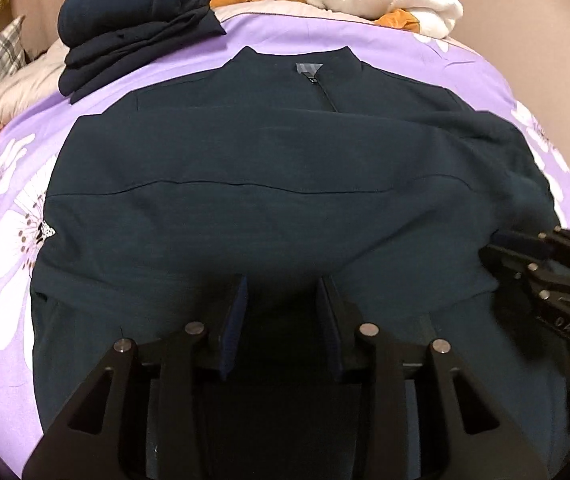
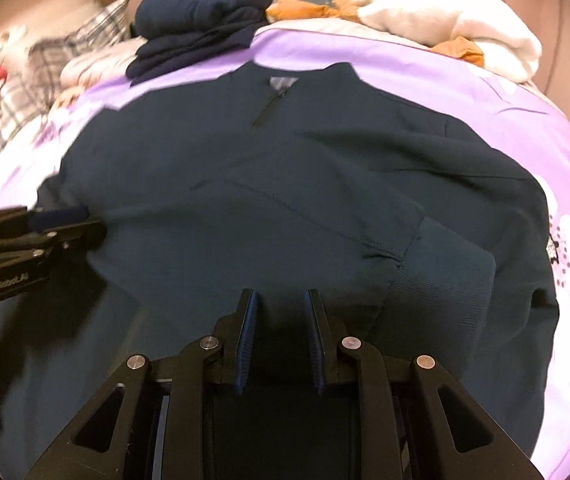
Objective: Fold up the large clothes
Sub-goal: 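Open both tools and lift them off the jacket, then move both open tools along the jacket body toward its ribbed hem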
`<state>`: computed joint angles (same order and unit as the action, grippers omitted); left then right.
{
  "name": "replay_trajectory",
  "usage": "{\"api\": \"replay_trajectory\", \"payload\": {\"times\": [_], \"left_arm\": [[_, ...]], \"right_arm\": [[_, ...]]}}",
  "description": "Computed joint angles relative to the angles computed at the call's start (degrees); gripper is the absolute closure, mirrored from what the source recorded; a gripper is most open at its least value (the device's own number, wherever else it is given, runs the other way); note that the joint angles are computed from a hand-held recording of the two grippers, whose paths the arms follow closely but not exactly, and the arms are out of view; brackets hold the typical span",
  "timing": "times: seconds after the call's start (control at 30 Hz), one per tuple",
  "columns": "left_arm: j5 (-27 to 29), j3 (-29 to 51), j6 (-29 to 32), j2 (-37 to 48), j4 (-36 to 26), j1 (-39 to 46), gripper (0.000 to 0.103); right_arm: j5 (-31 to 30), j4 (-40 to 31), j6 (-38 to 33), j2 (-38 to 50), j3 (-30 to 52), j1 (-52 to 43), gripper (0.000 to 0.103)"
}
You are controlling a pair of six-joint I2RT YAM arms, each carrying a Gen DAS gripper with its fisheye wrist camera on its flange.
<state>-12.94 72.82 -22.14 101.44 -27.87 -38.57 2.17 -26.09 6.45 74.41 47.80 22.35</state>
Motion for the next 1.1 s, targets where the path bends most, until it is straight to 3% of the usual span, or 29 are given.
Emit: {"api": "replay_trajectory", "payload": {"times": [0.2, 0.3, 0.43, 0.63, 0.8, 0.97, 1.1], "left_arm": [[-0.4, -0.7, -3.0, -3.5, -2.7, -0.6, 0.065], [-2.8, -3.5, -5.2, -7.9, -4.0, -3.4, 0.052], [-5.3, -9.5, -9.5, -14.3, -3.9, -7.7, 0.034], [-10.9, -14.4, -16.6, -20.5, -8.1, -15.6, 0.032], [-15.7, -17.3, -22.8, -22.8, -11.9, -21.5, 0.028], [-13.9, -22.7, -29.6, -23.6, -12.7, -24.7, 0.028], [-16.5, -23.6, -33.8, -22.9, -15.7, -29.1, 0.026]], "right_arm": [[-1.1, -2.9, 1.6, -1.5, 1.1, -0.4, 0.081], [-2.0, -4.4, 2.6, -6.6, -0.6, 0.4, 0.079], [-1.6, -8.0, 5.2, -15.4, -3.9, 2.5, 0.068], [2.5, -14.0, 10.0, -25.6, -7.8, 9.0, 0.064], [6.6, -17.6, 13.5, -28.9, -8.9, 15.4, 0.061], [9.5, -19.6, 19.6, -30.1, -11.2, 21.9, 0.061], [13.1, -21.0, 22.6, -29.4, -12.3, 26.7, 0.061]]}}
